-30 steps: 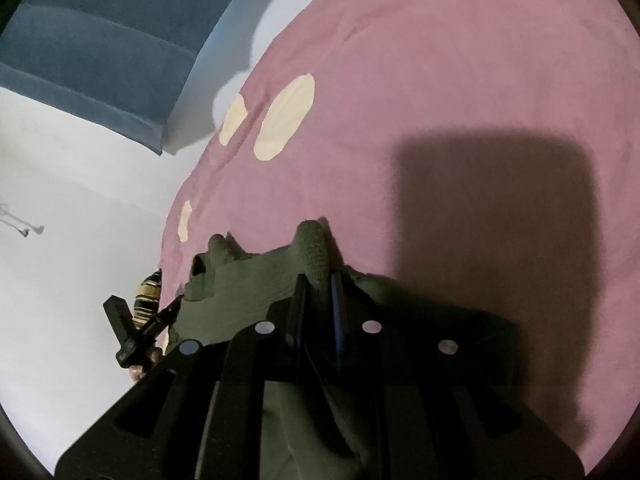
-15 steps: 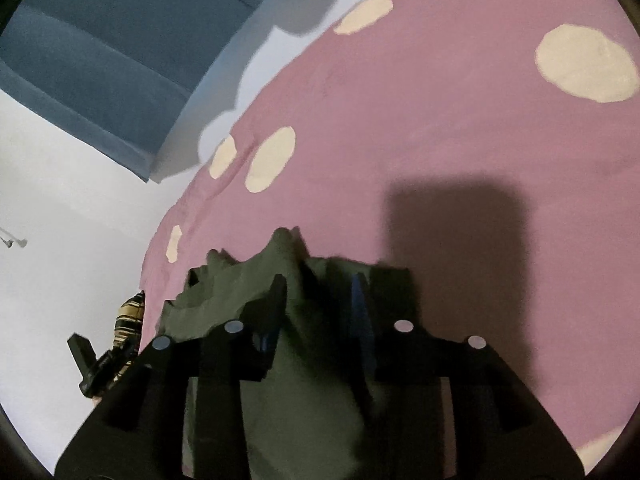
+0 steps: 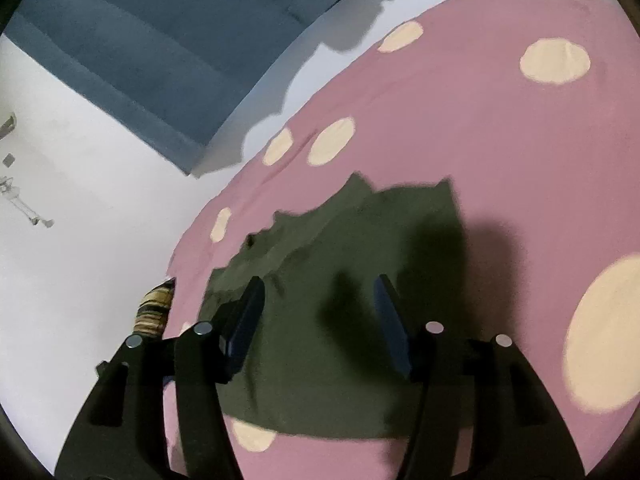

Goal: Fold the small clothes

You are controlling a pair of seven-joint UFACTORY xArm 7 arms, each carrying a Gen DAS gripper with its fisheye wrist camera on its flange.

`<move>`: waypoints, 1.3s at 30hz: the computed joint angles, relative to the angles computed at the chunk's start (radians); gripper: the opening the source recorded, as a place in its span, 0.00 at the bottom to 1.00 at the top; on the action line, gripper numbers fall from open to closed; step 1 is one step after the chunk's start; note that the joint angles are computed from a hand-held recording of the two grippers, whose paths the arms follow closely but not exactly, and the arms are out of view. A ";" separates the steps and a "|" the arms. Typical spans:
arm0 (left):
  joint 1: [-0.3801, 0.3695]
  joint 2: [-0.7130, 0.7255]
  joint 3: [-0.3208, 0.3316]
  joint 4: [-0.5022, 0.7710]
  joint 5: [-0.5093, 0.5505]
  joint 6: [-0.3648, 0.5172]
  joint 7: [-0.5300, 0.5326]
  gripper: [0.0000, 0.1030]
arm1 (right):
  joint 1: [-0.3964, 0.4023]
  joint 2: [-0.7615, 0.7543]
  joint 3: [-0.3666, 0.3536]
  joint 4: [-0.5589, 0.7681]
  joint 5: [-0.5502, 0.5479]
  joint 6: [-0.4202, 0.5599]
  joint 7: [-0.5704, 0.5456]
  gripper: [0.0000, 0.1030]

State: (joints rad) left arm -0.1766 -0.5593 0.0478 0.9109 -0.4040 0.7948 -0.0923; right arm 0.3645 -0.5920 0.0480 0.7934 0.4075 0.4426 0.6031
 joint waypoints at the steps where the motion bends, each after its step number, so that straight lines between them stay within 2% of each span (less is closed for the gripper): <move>1: -0.001 -0.019 0.002 -0.020 -0.008 0.003 -0.006 0.49 | 0.011 0.001 0.010 -0.001 0.008 -0.009 0.005 0.55; 4: -0.006 -0.056 0.003 -0.063 -0.019 0.001 -0.013 0.49 | 0.068 0.036 0.035 0.028 0.038 -0.039 0.010 0.55; 11: -0.022 -0.079 0.011 -0.085 -0.041 -0.006 -0.022 0.51 | 0.194 0.201 0.061 0.184 0.100 -0.074 -0.066 0.62; 16: -0.026 -0.095 0.018 -0.104 -0.055 -0.006 -0.034 0.52 | 0.228 0.301 0.092 0.262 0.152 -0.064 -0.111 0.63; 21: -0.027 -0.098 0.022 -0.111 -0.058 -0.005 -0.043 0.52 | 0.245 0.363 0.113 0.270 0.233 -0.059 -0.160 0.63; 24: -0.024 -0.098 0.022 -0.115 -0.057 -0.004 -0.047 0.56 | 0.227 0.392 0.135 0.266 0.225 0.011 -0.151 0.65; 27: -0.026 -0.095 0.028 -0.121 -0.064 -0.004 -0.047 0.57 | 0.228 0.405 0.148 0.232 0.273 -0.029 -0.189 0.65; 35: -0.030 -0.061 0.033 -0.127 -0.096 -0.012 -0.056 0.58 | 0.226 0.388 0.158 0.216 0.290 -0.044 -0.227 0.65; 39: -0.033 -0.040 0.032 -0.119 -0.109 -0.025 -0.049 0.61 | 0.241 0.377 0.150 0.202 0.321 -0.070 -0.261 0.69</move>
State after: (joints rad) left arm -0.2094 -0.5993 0.0797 0.7921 -0.5131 0.7700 -0.1410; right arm 0.6053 -0.2148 0.1983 0.9955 0.7284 0.3721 0.3417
